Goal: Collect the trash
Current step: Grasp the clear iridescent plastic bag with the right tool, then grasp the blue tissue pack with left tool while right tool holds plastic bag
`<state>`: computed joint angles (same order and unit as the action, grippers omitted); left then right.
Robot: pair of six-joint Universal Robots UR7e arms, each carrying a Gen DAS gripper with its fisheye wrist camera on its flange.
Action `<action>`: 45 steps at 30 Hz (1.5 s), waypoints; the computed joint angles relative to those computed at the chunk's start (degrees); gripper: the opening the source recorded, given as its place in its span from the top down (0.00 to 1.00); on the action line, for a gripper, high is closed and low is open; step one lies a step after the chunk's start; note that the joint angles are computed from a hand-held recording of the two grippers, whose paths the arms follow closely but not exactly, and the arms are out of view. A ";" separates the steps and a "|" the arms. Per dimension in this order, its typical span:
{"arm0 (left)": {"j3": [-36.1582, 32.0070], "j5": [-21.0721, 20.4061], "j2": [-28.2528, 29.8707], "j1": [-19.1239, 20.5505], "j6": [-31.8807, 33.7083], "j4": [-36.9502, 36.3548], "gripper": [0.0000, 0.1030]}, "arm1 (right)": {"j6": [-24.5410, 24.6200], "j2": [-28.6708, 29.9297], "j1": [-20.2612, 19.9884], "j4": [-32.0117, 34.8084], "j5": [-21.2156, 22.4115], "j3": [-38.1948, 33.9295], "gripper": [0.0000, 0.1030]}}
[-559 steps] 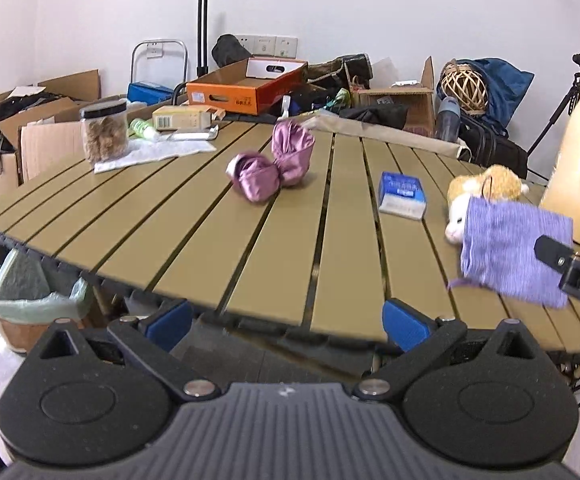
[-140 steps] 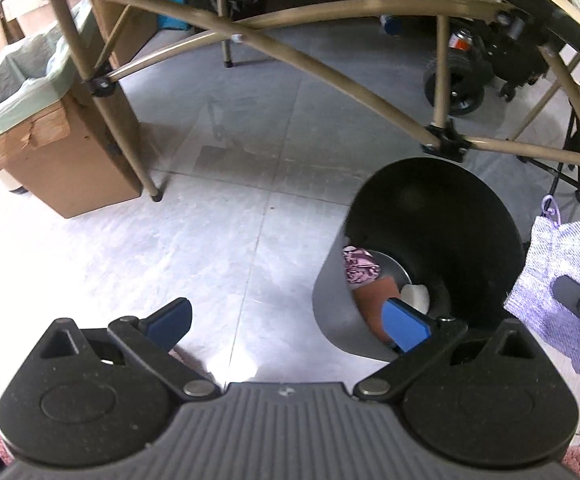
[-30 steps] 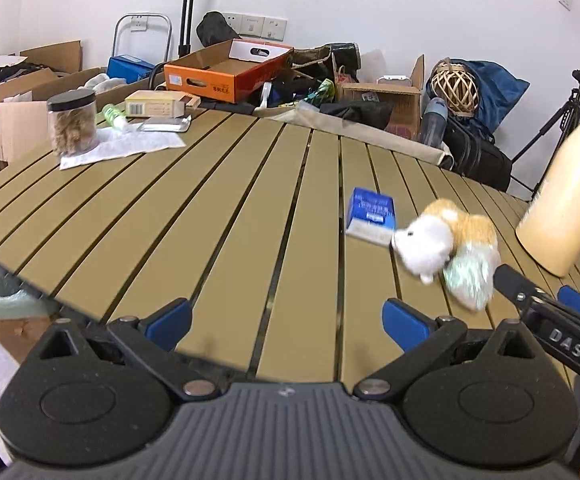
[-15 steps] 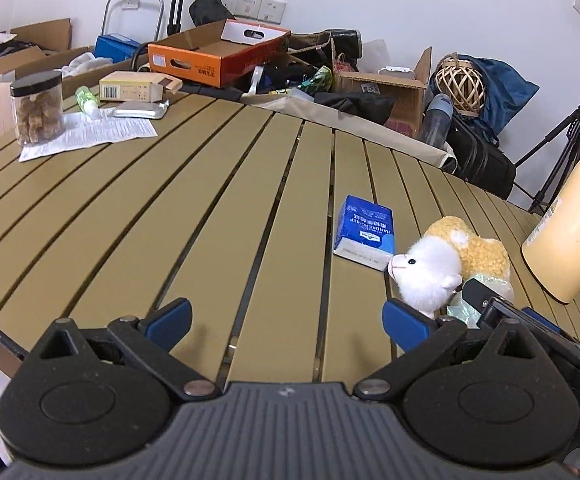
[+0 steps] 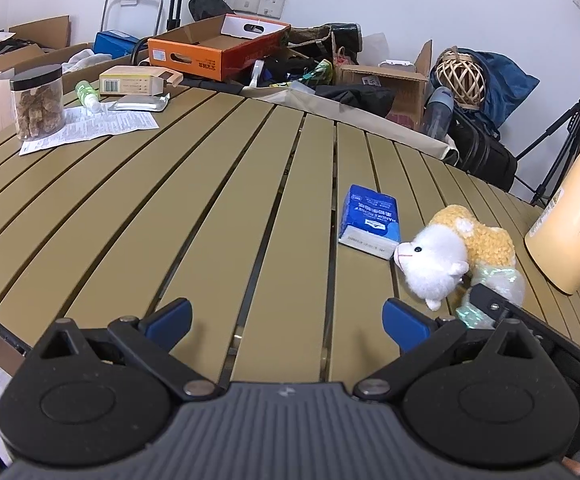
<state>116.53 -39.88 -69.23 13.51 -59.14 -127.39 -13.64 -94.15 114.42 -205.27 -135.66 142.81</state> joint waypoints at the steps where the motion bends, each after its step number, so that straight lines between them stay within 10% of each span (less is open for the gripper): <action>1: 0.11 0.09 -0.01 -0.01 -0.13 -0.07 0.00 | 0.08 -0.43 0.09 0.12 0.06 0.10 0.63; 16: -1.40 1.89 4.02 -0.31 0.48 -1.67 0.00 | 0.67 -12.32 -5.07 0.50 5.81 2.29 0.63; 45: -26.69 5.17 26.77 9.19 13.24 4.90 0.04 | 3.27 -30.78 -24.59 12.43 21.09 4.05 0.63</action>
